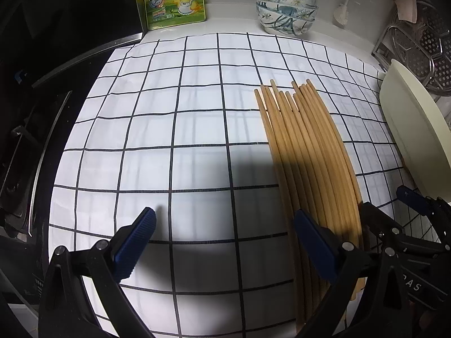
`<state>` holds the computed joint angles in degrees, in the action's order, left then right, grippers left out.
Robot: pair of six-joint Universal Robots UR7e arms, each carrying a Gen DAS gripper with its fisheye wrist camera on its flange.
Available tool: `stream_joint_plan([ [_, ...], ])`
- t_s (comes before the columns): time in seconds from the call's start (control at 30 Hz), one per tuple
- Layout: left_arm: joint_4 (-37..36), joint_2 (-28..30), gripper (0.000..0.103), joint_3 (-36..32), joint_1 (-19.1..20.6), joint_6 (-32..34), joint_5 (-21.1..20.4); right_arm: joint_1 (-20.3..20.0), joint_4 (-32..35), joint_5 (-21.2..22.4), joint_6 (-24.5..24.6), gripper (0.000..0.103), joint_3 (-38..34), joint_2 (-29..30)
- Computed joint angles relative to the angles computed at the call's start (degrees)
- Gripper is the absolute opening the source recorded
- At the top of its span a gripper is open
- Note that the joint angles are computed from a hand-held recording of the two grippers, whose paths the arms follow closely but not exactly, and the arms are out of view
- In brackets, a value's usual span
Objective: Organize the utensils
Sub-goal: 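Move both tools down toward the bundle of wooden chopsticks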
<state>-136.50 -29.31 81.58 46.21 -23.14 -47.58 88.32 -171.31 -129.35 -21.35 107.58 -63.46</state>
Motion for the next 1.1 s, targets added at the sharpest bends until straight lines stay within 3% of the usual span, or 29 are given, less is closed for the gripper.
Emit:
stream_joint_plan([
  [0.67, 1.5, -0.4, 0.097, 0.4, 0.0, -2.2, 0.4, -0.2, -1.0, -0.8, 0.2, 0.077, 1.5, -1.1],
  [1.1, 2.8, -1.5, 0.098, 2.0, -0.5, -4.2, 2.1, 0.2, -2.9, -1.8, -2.7, 0.076, 0.9, 0.4],
])
